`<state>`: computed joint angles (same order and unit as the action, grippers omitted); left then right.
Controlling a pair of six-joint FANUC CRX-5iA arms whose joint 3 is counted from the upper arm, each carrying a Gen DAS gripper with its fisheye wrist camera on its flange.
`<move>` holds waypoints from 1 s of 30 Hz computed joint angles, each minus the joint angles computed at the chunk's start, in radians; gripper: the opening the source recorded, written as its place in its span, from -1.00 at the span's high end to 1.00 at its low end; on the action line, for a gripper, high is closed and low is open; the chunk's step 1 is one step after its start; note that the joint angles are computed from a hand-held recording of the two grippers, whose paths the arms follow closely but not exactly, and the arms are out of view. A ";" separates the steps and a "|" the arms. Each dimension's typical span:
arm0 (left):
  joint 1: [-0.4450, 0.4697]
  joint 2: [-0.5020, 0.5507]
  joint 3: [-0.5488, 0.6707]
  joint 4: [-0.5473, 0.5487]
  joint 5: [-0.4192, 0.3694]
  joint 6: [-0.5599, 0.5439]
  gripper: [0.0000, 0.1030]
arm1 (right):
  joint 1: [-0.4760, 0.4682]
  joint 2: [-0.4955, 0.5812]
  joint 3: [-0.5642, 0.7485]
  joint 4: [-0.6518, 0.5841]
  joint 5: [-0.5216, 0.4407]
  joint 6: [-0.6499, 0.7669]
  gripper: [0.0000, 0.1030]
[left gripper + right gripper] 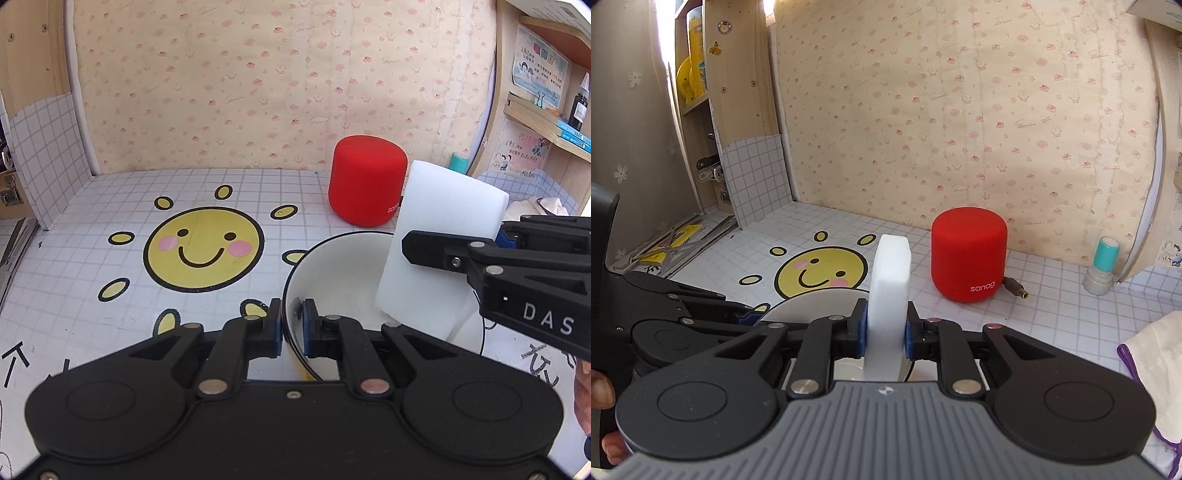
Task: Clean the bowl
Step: 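Scrub the bowl interior near the rim with the sponge in the right gripper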
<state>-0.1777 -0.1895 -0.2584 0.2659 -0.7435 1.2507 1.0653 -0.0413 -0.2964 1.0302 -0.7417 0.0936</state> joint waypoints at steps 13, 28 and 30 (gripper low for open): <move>0.000 0.000 -0.003 0.005 0.002 -0.017 0.77 | -0.046 0.070 0.093 -0.113 0.166 0.118 0.60; -0.031 -0.005 0.030 -0.103 -0.026 0.118 0.75 | -0.013 0.019 0.029 -0.021 0.095 0.042 0.60; -0.042 -0.009 0.039 -0.136 -0.036 0.166 0.74 | -0.010 0.007 0.010 0.004 0.085 0.014 0.60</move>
